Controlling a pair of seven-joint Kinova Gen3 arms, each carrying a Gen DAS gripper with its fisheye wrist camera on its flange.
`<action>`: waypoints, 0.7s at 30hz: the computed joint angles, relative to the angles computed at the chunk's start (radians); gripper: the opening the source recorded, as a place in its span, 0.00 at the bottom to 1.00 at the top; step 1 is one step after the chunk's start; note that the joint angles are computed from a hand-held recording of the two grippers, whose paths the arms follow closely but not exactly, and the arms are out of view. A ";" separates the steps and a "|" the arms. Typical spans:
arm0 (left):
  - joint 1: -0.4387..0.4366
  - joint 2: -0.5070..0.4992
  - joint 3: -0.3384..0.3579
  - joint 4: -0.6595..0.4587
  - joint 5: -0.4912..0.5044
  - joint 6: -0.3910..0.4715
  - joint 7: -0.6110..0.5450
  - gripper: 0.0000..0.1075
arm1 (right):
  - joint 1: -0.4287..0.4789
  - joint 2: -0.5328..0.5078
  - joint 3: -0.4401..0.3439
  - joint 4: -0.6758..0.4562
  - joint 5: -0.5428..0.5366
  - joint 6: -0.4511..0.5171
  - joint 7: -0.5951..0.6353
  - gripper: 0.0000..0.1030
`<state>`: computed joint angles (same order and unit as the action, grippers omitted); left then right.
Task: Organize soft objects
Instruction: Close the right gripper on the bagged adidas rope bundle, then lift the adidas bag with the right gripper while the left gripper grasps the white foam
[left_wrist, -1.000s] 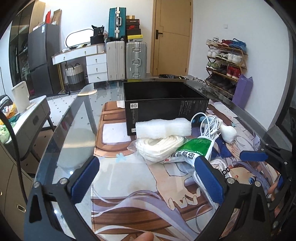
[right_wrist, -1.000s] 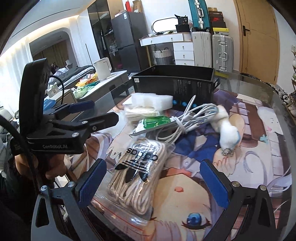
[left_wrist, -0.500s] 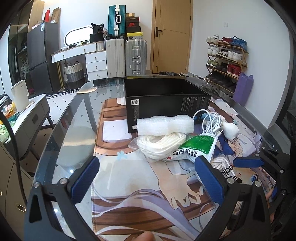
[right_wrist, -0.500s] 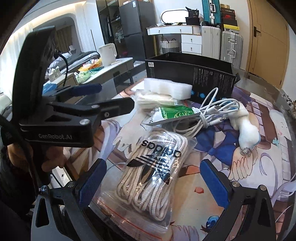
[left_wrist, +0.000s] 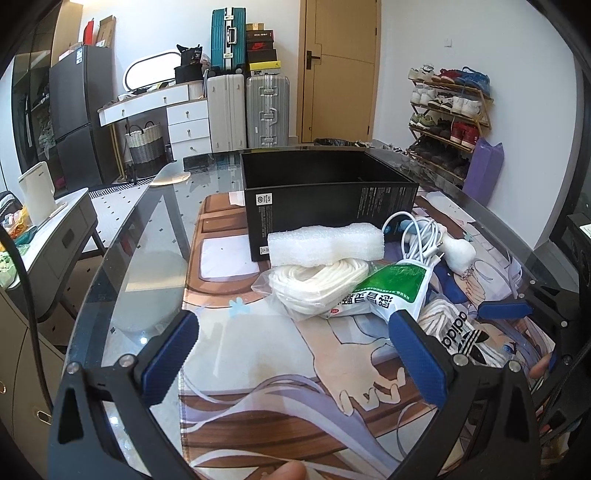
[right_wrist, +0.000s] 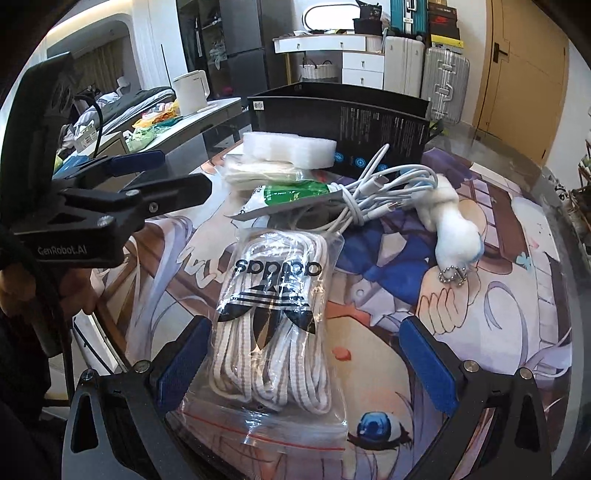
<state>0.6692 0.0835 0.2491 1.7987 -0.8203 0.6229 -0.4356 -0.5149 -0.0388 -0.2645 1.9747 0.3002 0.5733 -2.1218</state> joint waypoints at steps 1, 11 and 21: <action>0.000 0.000 0.000 0.000 0.000 0.001 -0.003 0.96 | 0.010 0.006 -0.019 -0.006 0.018 0.013 -0.002 0.99; 0.010 0.008 -0.001 -0.009 -0.009 0.019 0.004 0.96 | 0.000 -0.006 -0.008 0.020 0.004 -0.028 0.044 0.97; 0.035 0.020 0.003 -0.016 -0.057 0.055 0.037 0.96 | 0.011 -0.057 0.000 0.075 -0.075 -0.106 0.180 0.53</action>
